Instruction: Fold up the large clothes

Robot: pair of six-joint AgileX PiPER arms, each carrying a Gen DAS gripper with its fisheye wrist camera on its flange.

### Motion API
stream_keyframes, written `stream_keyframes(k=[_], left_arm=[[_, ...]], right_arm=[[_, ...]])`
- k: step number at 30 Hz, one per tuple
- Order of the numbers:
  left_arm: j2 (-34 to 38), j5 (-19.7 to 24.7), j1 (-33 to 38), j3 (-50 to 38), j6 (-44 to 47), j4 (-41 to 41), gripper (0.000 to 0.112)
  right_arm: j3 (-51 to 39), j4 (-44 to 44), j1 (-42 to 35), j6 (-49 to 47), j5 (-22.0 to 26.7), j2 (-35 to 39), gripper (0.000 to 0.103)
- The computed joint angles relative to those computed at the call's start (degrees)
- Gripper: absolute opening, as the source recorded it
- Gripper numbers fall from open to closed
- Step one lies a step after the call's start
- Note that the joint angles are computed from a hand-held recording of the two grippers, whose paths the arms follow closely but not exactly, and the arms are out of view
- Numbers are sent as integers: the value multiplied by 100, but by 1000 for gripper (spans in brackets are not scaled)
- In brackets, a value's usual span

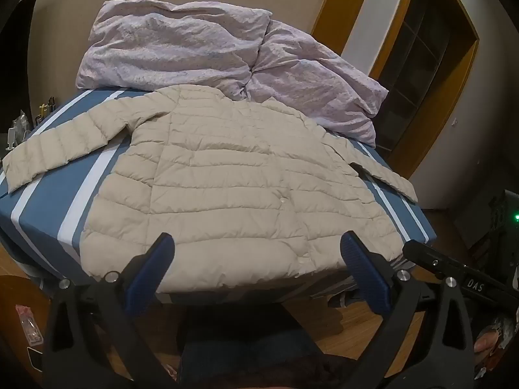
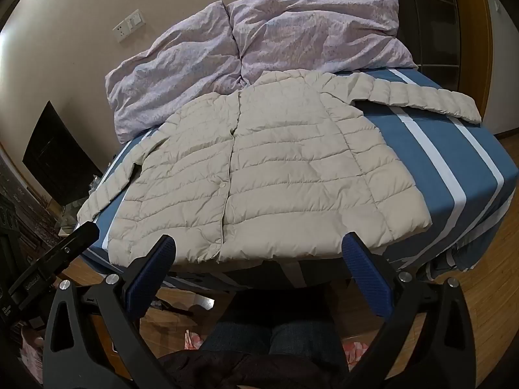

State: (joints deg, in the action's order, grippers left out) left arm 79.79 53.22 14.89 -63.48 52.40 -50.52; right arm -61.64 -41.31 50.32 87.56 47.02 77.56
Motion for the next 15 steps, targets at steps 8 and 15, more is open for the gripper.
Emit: stream_keyframes(k=[8, 15], left_arm=[[10, 26, -8, -25, -53, 50, 101], [13, 26, -7, -27, -55, 49, 101]], right_arm=[[0, -1, -6, -3, -11, 7, 102], [0, -2, -15, 1, -18, 13, 102]])
